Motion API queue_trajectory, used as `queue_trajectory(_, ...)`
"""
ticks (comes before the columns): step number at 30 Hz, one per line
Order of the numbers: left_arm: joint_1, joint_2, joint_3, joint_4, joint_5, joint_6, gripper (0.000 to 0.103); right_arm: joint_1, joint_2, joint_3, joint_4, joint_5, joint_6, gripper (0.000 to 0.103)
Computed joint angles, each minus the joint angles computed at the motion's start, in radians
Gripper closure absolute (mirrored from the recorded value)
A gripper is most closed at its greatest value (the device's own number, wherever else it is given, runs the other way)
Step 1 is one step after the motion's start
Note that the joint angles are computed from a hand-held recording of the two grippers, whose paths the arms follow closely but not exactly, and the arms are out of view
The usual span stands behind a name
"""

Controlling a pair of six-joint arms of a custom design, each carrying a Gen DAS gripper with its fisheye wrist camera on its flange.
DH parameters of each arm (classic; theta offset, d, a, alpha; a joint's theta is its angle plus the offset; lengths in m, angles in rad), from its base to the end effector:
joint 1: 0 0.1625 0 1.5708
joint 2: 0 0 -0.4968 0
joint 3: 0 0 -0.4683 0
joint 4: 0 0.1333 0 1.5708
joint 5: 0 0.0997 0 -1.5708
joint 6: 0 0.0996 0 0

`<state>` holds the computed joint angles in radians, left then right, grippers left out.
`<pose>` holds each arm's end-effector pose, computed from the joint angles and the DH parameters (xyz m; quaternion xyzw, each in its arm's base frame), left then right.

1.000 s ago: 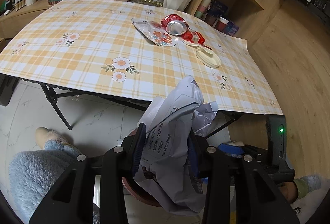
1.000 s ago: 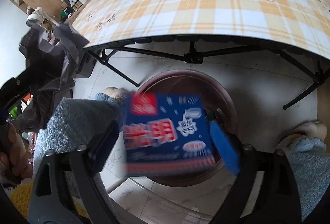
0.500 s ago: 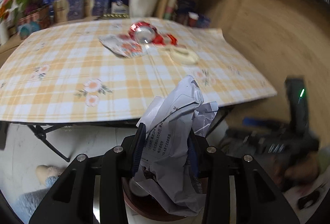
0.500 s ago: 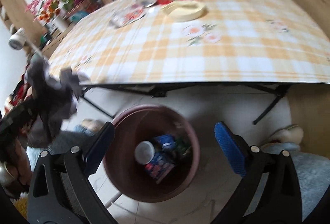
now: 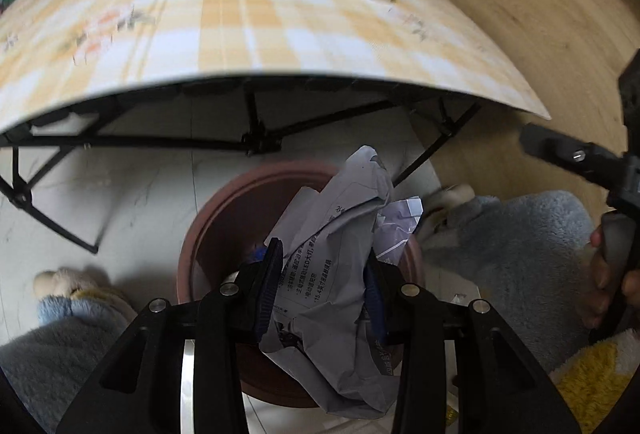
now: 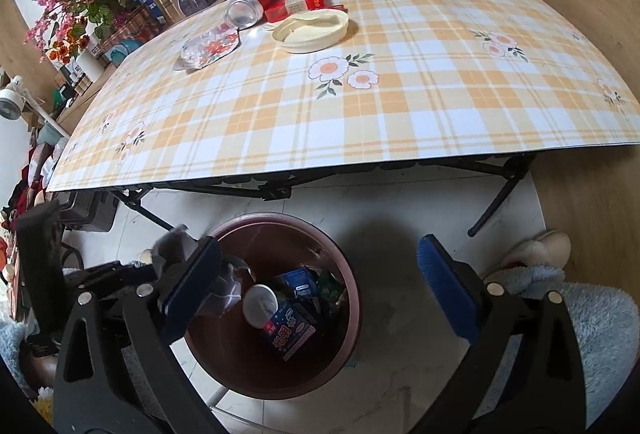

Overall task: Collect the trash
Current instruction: 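Lower the crumpled paper into the bin and open the left tool, then move both tools back over the table toward the plate and package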

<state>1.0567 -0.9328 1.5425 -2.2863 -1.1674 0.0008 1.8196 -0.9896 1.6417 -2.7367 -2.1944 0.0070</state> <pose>-0.2377 -0.7715 0.2129 0.2389 0.9488 -0.1009 0.1803 0.2628 -0.7293 0.2721 0.0336 -0.9232 0.2777 0.2634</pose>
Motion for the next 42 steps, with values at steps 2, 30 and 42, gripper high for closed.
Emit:
queue_trajectory(2, 0.002, 0.005, -0.009, 0.016, 0.003, -0.017, 0.065, -0.002, -0.001, 0.002, -0.002, -0.004, 0.004, 0.006)
queue_trajectory(30, -0.02, -0.027, 0.032, -0.137, 0.19, -0.107, 0.01, -0.016, 0.008, -0.013, 0.039, 0.023, 0.013, 0.006)
queue_trajectory(42, -0.029, -0.026, 0.034, -0.164, 0.211, -0.091, 0.01, -0.011, 0.061, -0.114, -0.035, -0.003, -0.114, 0.006)
